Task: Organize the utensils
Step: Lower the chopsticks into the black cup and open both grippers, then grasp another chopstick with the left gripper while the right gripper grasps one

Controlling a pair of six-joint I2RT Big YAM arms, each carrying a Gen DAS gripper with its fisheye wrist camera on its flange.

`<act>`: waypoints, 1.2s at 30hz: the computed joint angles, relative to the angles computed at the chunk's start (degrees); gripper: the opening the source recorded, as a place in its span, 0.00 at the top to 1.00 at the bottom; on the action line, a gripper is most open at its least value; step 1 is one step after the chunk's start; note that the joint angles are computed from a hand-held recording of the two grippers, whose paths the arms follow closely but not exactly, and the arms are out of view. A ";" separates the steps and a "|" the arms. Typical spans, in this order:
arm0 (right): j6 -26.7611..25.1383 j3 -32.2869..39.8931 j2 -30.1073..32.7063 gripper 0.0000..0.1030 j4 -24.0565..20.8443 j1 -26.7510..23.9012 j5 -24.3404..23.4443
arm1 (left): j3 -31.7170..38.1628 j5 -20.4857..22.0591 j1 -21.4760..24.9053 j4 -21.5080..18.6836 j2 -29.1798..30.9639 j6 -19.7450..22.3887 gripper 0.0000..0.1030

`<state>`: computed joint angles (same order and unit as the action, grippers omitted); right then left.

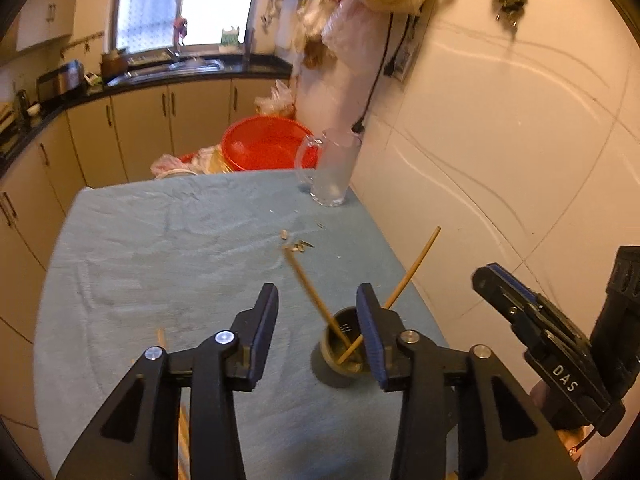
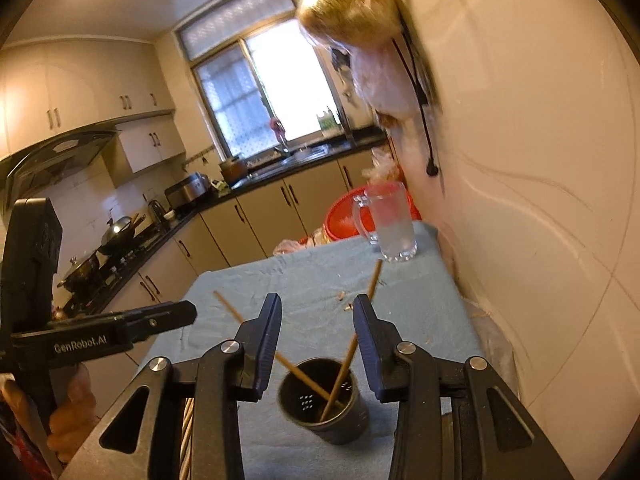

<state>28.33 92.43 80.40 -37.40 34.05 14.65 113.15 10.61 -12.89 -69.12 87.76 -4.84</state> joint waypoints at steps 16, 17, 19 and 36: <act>-4.24 6.94 9.87 0.47 -6.92 12.43 -3.43 | -19.82 3.88 18.86 0.56 -12.43 1.95 0.58; -4.10 8.09 11.01 0.47 -8.06 12.46 -4.15 | -20.62 3.93 20.14 0.23 -12.44 1.86 0.58; -3.33 11.15 13.99 0.47 -11.60 12.88 -5.03 | -21.87 4.13 22.02 -0.40 -12.21 2.01 0.58; 3.80 16.22 21.06 0.47 -21.10 11.76 -6.25 | -22.97 5.85 18.33 -6.04 -3.92 6.31 0.76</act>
<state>32.13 108.65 101.46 -58.50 45.82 8.40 90.17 16.46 5.44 -75.16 83.84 1.47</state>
